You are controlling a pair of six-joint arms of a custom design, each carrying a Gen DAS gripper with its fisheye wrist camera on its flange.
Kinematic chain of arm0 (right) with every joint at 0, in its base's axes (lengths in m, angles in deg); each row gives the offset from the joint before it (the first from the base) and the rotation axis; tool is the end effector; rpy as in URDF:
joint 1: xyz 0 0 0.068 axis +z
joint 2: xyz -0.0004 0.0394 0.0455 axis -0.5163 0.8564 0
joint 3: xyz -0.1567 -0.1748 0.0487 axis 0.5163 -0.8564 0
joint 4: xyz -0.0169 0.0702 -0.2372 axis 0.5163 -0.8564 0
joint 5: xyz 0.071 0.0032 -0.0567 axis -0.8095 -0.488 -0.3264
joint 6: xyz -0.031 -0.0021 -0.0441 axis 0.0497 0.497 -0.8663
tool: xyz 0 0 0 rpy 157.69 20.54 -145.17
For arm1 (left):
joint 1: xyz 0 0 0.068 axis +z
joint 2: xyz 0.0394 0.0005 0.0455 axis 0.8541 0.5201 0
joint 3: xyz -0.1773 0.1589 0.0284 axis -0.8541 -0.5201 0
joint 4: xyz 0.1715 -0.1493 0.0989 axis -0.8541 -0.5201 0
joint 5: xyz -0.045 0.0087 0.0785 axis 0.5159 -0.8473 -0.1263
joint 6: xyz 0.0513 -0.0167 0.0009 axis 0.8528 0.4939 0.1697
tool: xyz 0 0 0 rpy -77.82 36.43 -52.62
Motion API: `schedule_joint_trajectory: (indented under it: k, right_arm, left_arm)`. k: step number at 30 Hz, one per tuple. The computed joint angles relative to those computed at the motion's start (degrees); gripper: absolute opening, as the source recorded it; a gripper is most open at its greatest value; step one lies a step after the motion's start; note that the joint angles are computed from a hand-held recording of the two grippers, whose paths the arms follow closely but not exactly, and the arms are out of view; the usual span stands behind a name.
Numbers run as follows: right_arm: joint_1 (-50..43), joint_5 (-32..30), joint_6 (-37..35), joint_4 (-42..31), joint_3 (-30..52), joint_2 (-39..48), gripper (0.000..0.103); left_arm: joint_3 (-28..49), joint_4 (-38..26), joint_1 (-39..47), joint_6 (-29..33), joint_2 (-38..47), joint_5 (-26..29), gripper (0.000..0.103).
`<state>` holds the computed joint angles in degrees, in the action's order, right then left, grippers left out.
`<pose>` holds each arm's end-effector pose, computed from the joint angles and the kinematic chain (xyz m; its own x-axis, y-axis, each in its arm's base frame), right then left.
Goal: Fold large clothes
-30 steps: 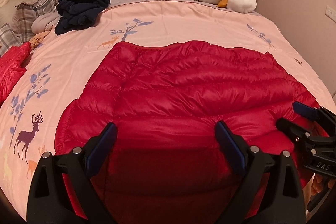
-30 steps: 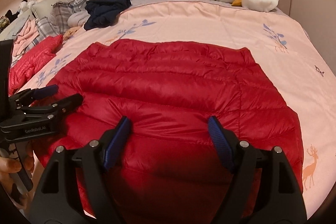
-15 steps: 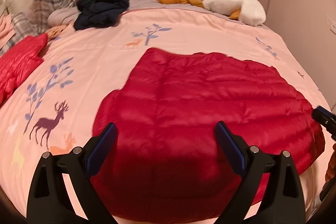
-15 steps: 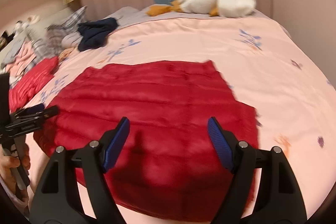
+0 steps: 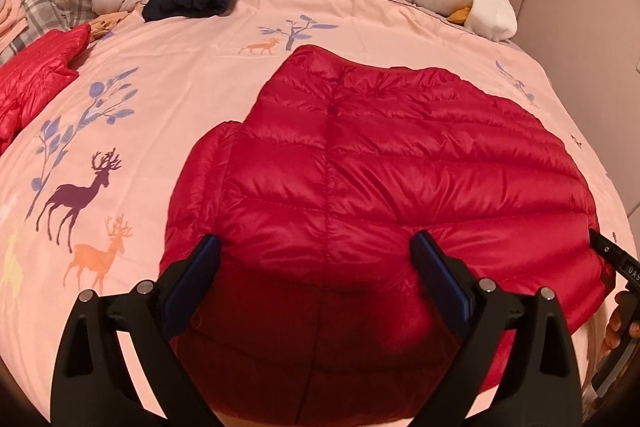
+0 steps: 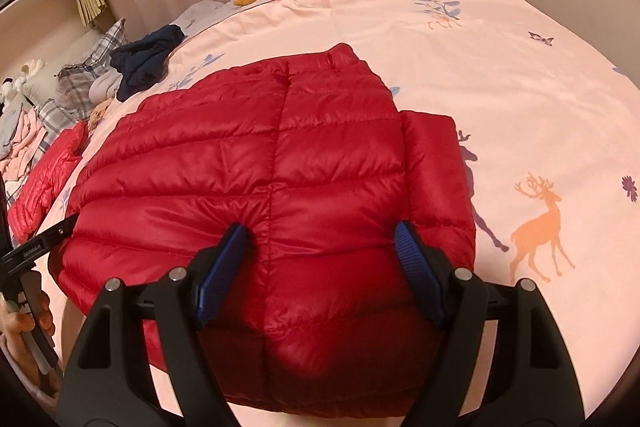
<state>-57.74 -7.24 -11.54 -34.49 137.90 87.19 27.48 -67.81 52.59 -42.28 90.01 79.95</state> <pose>0.2901 -0.1252 0.1213 -0.7356 0.1146 -0.6676 -0.0768 0.9651 0.2503 0.3084 -0.0326 0.1138 -0.7392 -0.1406 -0.6587 -0.0591 0.9877 -0.1445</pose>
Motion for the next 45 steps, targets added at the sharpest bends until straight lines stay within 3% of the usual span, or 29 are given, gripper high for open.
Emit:
schedule_joint_trajectory:
  k: [12, 16, 19, 23, 28, 37, 45]
  right_arm:
    - [-3.4, -6.2, -2.8, -0.4, -11.0, -17.6, 0.077]
    - [-0.5, -3.9, -5.5, 1.1, -15.3, -21.1, 0.077]
    - [2.6, 0.5, -5.9, 3.7, -17.1, -19.5, 0.078]
    - [3.7, 1.7, -5.8, 6.0, -17.4, -16.2, 0.079]
    - [3.3, 1.5, -5.6, 4.4, -16.5, -15.6, 0.079]
    - [4.0, -4.1, -3.7, 1.6, -19.1, -25.4, 0.079]
    - [13.7, 5.8, -3.2, 6.2, -20.1, -22.1, 0.079]
  left_arm:
    - [-11.1, 0.6, -6.8, 1.6, -16.1, -6.9, 0.096]
    - [-10.6, 1.4, -9.6, 1.9, -13.7, -8.9, 0.096]
    - [-9.3, 2.2, -10.5, 1.8, -9.6, -9.1, 0.097]
    - [-8.0, 3.2, -11.3, 2.1, -5.6, -10.2, 0.097]
    - [-8.3, 1.1, -12.2, 1.0, -7.8, -11.1, 0.097]
    - [-9.1, 1.4, -15.9, 1.0, -12.4, -13.0, 0.097]
    - [-4.9, 1.7, -16.3, 1.0, -4.6, -12.4, 0.097]
